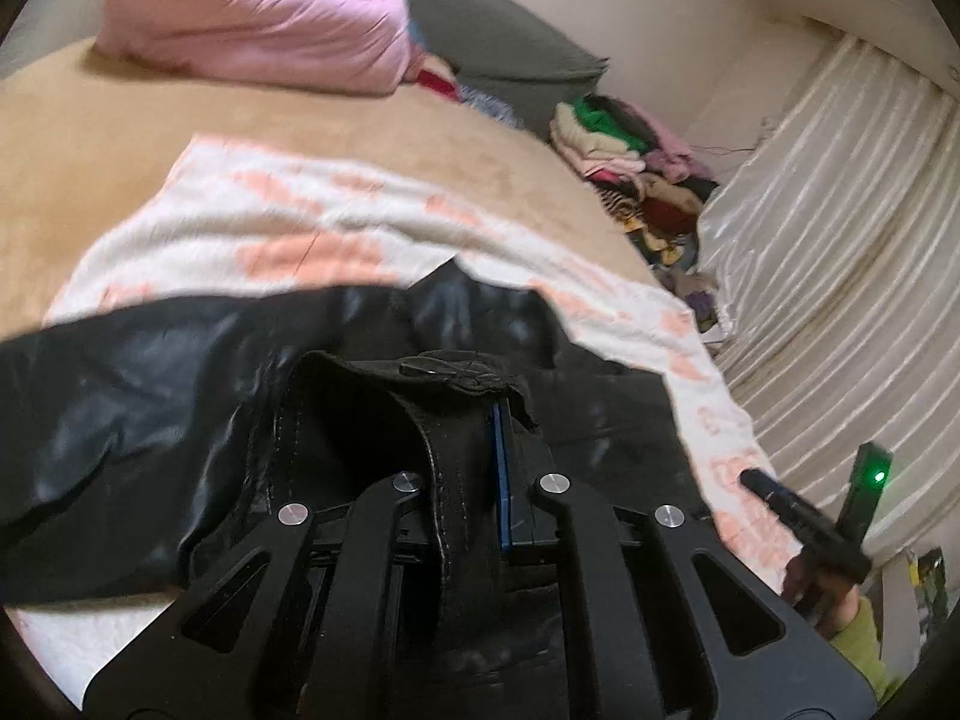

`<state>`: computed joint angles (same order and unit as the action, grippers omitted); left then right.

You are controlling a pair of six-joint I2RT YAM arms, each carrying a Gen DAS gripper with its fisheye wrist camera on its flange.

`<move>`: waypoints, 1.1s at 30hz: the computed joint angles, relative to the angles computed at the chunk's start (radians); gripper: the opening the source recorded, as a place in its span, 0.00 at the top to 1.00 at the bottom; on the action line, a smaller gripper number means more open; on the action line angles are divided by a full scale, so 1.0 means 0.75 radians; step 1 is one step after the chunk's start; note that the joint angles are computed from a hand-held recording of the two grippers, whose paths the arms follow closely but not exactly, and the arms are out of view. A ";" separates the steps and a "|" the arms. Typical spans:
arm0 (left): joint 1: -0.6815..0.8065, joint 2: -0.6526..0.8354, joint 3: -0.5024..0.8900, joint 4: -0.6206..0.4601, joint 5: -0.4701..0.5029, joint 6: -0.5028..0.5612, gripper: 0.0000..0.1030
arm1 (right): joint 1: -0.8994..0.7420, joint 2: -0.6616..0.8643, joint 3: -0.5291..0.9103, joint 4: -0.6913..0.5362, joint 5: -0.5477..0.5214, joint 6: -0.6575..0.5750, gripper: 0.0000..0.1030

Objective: Fold large clothes

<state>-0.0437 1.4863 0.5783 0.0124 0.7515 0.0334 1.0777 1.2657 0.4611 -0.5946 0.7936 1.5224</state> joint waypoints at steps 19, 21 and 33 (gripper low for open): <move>-0.044 0.343 0.032 0.126 -0.260 0.066 0.96 | -0.786 0.566 0.120 0.817 -0.509 -0.909 0.45; -0.043 0.374 0.042 0.127 -0.242 0.072 0.95 | -0.824 0.639 0.132 0.849 -0.538 -0.924 0.45; 0.010 0.290 0.044 0.060 -0.154 0.089 0.80 | -0.715 0.335 -0.033 0.847 -0.477 -0.857 0.31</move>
